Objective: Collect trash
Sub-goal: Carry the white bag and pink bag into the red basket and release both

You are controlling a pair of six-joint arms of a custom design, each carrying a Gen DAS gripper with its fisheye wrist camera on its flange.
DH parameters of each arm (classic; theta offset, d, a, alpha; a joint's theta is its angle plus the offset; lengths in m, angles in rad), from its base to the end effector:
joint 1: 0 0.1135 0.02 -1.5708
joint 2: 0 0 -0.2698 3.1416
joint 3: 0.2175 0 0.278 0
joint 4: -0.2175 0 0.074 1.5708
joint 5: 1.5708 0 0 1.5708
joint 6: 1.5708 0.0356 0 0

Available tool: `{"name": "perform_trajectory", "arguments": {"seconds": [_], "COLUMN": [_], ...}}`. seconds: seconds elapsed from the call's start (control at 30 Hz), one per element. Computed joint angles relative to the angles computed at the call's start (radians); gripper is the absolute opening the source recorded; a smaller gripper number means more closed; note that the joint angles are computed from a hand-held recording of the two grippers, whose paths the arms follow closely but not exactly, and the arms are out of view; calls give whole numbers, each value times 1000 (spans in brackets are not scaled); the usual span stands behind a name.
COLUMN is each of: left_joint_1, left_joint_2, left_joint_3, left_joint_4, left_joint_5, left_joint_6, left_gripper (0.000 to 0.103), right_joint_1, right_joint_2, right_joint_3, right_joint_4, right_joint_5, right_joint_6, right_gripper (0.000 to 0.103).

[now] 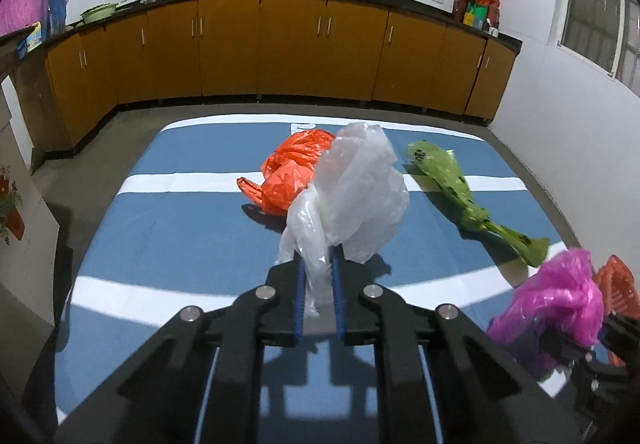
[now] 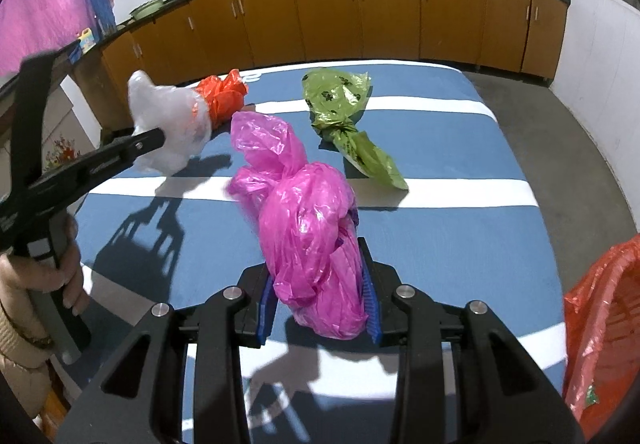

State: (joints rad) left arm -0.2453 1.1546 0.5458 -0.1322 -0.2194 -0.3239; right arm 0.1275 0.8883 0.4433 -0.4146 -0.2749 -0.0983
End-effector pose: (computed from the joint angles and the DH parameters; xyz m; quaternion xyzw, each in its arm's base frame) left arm 0.2426 -0.0527 0.1808 -0.0798 0.9072 -0.0163 0.4127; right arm 0.1886 0.0339 0.1781 -0.1520 0.9173 0.1335 0.3430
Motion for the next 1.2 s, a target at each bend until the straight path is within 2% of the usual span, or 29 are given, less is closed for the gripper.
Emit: {"name": "perform_trajectory", "arguments": {"seconds": [0.2, 0.5, 0.83, 1.2], "left_joint_1": [-85, -333, -653, -809], "left_joint_2": [-166, -310, -253, -126], "left_joint_3": [-38, 1, 86, 178], "left_joint_4": [-130, -325, -438, -457], "left_joint_5": [-49, -183, -391, -455], "left_joint_6": [-42, -163, -307, -384], "left_gripper": [13, 13, 13, 13], "right_joint_1": [-95, -403, -797, -1193], "right_joint_2": [-110, -261, -252, -78], "right_joint_3": [6, 48, 102, 191], "right_joint_4": [-101, -306, -496, -656], "right_joint_5": [-44, -213, -416, -565], "right_joint_6": [-42, -181, -449, -800], "right_gripper": [36, 36, 36, 36]}}
